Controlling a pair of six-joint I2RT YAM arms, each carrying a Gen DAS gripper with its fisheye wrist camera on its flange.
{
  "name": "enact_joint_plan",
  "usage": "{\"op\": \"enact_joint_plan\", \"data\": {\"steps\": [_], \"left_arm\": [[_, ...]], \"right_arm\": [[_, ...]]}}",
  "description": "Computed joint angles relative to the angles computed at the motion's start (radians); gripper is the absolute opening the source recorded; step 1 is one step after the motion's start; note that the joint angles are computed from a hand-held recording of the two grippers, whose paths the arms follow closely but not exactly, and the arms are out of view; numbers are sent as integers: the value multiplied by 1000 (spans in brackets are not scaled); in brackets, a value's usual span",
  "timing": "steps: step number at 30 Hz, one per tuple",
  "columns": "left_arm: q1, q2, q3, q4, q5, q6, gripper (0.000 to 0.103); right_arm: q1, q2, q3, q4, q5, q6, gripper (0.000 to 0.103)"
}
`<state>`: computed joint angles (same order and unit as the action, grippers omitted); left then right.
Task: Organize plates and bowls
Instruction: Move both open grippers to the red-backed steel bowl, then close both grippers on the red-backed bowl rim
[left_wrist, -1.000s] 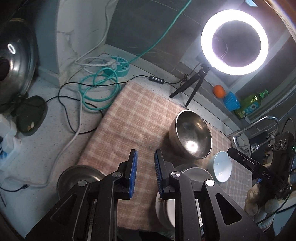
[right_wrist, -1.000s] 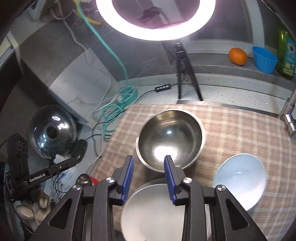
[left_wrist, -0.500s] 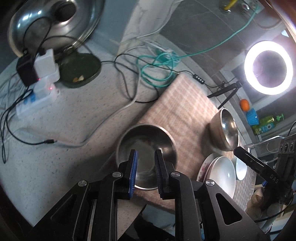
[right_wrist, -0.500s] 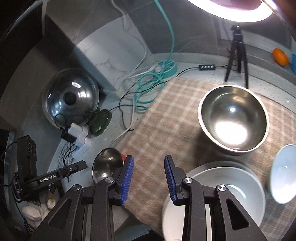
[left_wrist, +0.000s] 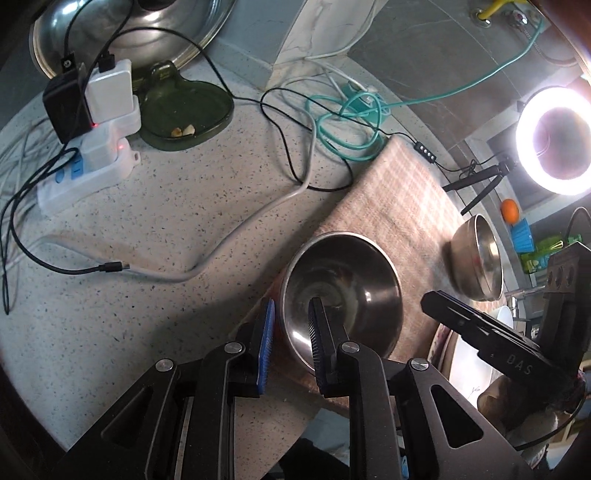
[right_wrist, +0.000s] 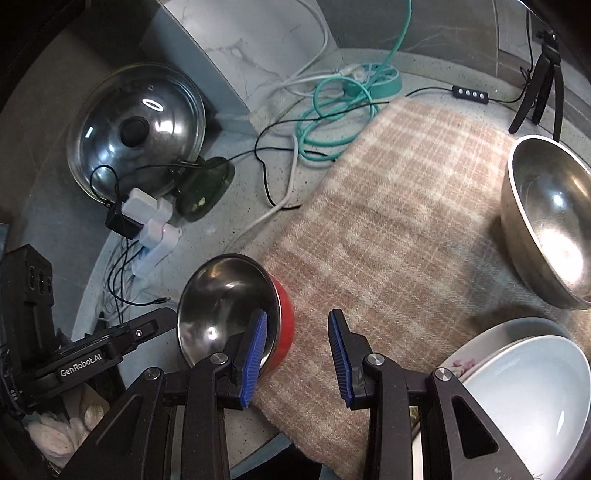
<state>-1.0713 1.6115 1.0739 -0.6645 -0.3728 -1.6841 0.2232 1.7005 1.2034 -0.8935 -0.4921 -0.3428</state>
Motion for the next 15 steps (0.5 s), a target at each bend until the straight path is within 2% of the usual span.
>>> {"op": "enact_joint_plan", "data": {"steps": [8,15], "left_arm": [[21,13,-46,60,37,2,17],[30,32,-37,42,36,21,17]], "right_arm": [[41,41,-5,40,44,18,31],[77,72,5,49,67,26,30]]}}
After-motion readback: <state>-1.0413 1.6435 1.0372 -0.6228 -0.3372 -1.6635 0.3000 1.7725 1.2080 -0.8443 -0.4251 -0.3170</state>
